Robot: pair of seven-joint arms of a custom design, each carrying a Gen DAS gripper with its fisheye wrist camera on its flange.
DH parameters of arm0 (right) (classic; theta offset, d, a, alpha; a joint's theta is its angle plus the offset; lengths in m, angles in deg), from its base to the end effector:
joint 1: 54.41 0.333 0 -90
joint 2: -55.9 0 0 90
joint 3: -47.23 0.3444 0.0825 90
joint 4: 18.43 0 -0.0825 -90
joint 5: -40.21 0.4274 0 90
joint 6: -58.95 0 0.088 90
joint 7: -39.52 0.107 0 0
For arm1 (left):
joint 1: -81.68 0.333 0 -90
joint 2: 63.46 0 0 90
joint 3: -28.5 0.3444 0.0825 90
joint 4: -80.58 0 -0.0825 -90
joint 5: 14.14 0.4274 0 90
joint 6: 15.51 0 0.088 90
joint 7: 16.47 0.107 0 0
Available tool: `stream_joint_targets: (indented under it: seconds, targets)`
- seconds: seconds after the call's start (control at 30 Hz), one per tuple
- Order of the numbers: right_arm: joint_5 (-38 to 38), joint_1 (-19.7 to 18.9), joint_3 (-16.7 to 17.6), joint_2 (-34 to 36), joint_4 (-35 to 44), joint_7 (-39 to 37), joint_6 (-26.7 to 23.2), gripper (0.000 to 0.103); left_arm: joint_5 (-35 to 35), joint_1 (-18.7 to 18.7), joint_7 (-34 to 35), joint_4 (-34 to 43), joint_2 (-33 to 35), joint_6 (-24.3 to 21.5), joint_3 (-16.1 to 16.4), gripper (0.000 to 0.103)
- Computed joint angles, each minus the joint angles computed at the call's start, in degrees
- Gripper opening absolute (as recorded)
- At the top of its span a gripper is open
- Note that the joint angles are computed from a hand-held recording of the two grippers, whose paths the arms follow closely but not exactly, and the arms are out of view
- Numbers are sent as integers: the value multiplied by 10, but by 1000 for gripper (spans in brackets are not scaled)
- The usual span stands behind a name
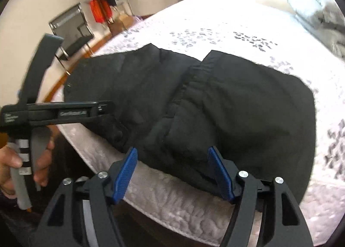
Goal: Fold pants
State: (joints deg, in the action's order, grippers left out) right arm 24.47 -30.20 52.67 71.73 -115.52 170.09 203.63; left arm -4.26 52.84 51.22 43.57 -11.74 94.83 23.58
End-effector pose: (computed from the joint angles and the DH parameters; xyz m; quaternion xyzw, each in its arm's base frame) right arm 0.6365 0.3572 0.5072 -0.6695 0.6845 -0.1403 0.2522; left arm 0.7494 -0.4383 0.5079 -0.6272 0.7541 -0.1630 0.1072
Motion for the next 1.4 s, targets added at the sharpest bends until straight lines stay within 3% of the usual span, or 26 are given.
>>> stream_joint_targets:
  seconds: [0.07,0.1,0.13,0.2,0.3,0.33,0.57,0.73,0.8,0.9,0.97,1.07,1.13,1.23,1.4]
  targets:
    - [-34,14,-9,27,42,4,-64,66,-4,3,1,-13,-7,6,-3,96]
    - [-39,16,-11,37,54,6,-78,60,-4,5,1,-23,-13,11,-3,96]
    - [-28,11,-8,43,54,1,-69,45,-5,6,1,-26,-15,13,-3,96]
    - [-4,2,-5,43,43,2,-49,41,-8,10,2,-42,-23,21,-6,96]
    - [18,-5,-2,38,31,6,-30,18,-8,13,4,-52,-28,25,-5,96]
    - [23,-6,-2,34,30,12,-28,18,-8,14,3,-53,-28,25,-5,96]
    - [39,-4,13,42,67,-37,-11,17,-18,24,-8,-66,-34,32,-8,96]
    - [75,-4,15,86,96,-53,-40,18,-21,29,-11,-70,-36,33,-9,96]
    - [94,-8,16,84,82,-46,-19,23,-21,30,-12,-72,-37,34,-8,96]
    - [136,-24,33,79,76,-69,-2,49,-20,29,-12,-60,-30,26,-8,96]
    - [152,-27,35,66,69,-76,4,50,-22,29,-11,-43,-21,18,-9,96]
    - [178,-34,37,37,40,-82,53,50,-22,29,-13,-49,-25,24,-7,96]
    - [166,-28,21,19,28,-50,61,50,-20,27,-11,-45,-23,21,-7,96]
    - [67,2,-20,30,73,28,-43,50,-19,23,-3,-43,-22,14,-8,96]
    - [36,10,-20,79,137,69,-158,50,-7,11,18,-43,-22,15,-7,96]
